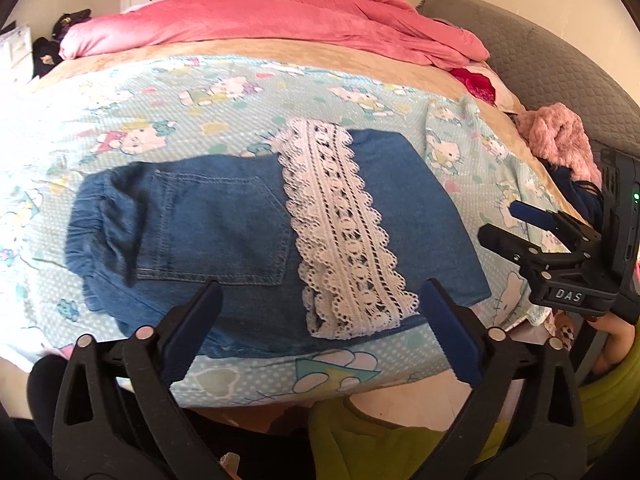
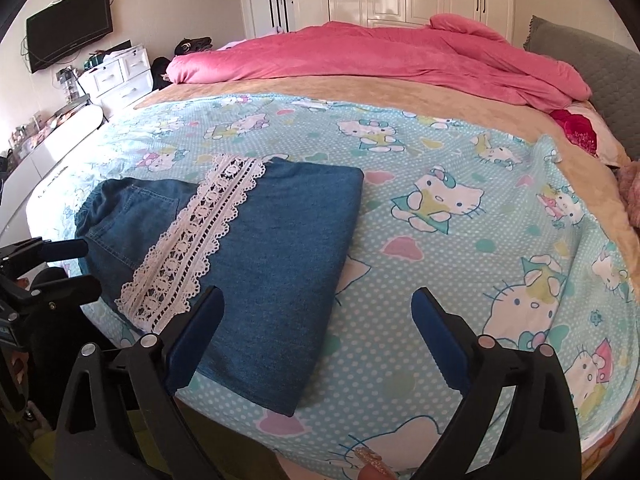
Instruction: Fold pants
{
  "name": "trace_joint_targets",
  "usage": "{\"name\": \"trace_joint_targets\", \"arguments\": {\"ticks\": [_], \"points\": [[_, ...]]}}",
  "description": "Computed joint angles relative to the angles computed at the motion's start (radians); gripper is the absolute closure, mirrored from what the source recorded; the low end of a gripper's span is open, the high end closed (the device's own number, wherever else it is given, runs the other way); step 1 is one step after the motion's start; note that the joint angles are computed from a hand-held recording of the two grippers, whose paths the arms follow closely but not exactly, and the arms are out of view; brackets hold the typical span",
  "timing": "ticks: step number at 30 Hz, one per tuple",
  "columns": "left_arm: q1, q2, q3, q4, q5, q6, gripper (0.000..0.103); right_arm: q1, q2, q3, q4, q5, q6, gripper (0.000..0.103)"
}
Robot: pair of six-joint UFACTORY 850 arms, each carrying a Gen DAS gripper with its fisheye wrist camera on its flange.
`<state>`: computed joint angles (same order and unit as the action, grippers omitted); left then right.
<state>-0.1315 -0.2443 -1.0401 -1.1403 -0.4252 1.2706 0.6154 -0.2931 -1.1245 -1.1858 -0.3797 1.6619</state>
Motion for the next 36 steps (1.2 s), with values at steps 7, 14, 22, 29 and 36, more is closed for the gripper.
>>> {"name": "trace_joint_targets", "arguments": {"ticks": [7, 14, 22, 29, 36], "points": [[0.017, 0.015, 0.003, -0.008, 0.031, -0.013, 0.010, 0.012, -0.004, -0.021, -0.013, -0.018, 0.002, 0.005], [0.050, 0.027, 0.006, -0.068, 0.036, 0.033, 0.010, 0.024, -0.029, -0.071, 0.015, -0.021, -0.049, 0.005], [0.090, 0.031, 0.005, -0.113, 0.022, 0.053, 0.010, 0.034, -0.069, -0.154, 0.058, 0.000, -0.131, 0.005], [0.135, 0.020, 0.001, -0.151, 0.013, 0.068, 0.010, 0.038, -0.131, -0.260, 0.174, 0.015, -0.283, 0.005], [0.176, -0.007, -0.013, -0.144, 0.015, 0.041, 0.010, 0.032, -0.221, -0.405, 0.383, 0.032, -0.538, 0.005]]}}
